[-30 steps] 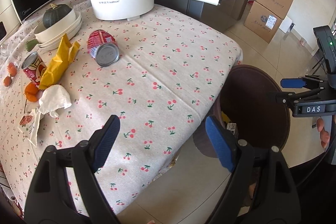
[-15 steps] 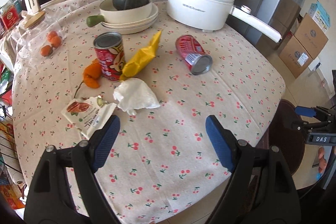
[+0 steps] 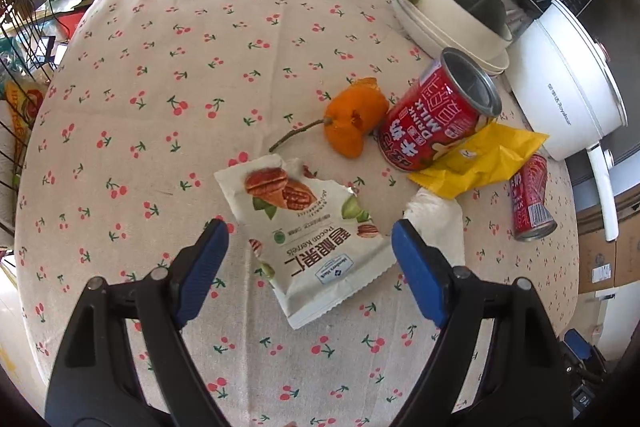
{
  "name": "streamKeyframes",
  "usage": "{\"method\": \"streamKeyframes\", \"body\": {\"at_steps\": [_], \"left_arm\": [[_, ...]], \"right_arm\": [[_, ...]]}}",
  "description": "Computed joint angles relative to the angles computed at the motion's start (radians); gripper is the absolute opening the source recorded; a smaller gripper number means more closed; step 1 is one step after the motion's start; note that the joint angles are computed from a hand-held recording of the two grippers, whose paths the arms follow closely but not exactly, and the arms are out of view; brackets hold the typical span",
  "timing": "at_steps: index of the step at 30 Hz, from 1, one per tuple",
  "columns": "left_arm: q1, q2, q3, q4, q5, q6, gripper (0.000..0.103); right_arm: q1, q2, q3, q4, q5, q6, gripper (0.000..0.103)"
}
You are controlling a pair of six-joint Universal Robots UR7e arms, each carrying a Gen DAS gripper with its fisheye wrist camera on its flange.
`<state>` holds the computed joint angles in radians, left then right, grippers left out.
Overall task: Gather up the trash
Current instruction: 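Move both tools back over the table toward the pecan bag and red can, then grasp the pecan snack bag with the left tool while the right tool grasps the crushed red can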
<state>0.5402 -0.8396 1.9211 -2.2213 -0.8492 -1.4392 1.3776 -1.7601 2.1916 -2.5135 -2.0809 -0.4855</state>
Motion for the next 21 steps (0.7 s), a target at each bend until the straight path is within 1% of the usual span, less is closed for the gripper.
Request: {"method": "streamKeyframes", "body": {"at_steps": [4, 6, 7, 8, 12, 14, 15, 17, 18, 21], "left_arm": [[0.015, 0.046, -0.043, 0.047, 0.019, -0.067, 0.084], [0.020, 0.063, -0.054, 0.062, 0.017, -0.105, 0.085], [0.020, 0.070, -0.061, 0.076, 0.025, -0.118, 0.087], [0.016, 0.078, -0.071, 0.094, 0.032, -0.119, 0.088], [0.009, 0.102, -0.105, 0.154, 0.016, -0.090, 0.088], [0.004, 0.100, -0.103, 0.177, 0.008, -0.073, 0.088], [0.003, 0.095, -0.098, 0.173, 0.003, -0.060, 0.087], [-0.002, 0.076, -0.076, 0.159, -0.004, -0.037, 0.080], [-0.004, 0.066, -0.066, 0.155, -0.009, -0.022, 0.074], [-0.002, 0.032, -0.023, 0.092, -0.032, 0.036, 0.071]], "right_arm": [[-0.001, 0.028, -0.013, -0.016, -0.008, 0.017, 0.083], [-0.002, 0.038, -0.018, -0.024, -0.011, 0.025, 0.083], [-0.002, 0.042, -0.021, -0.026, -0.010, 0.030, 0.083], [-0.002, 0.046, -0.023, -0.027, -0.008, 0.035, 0.083], [0.000, 0.059, -0.026, -0.028, -0.005, 0.047, 0.083], [0.004, 0.065, -0.026, -0.029, -0.006, 0.050, 0.083], [0.006, 0.067, -0.026, -0.030, -0.007, 0.052, 0.083], [0.009, 0.070, -0.025, -0.034, -0.008, 0.055, 0.083], [0.012, 0.074, -0.024, -0.040, -0.009, 0.058, 0.083], [0.024, 0.085, -0.021, -0.057, -0.008, 0.071, 0.083]]}}
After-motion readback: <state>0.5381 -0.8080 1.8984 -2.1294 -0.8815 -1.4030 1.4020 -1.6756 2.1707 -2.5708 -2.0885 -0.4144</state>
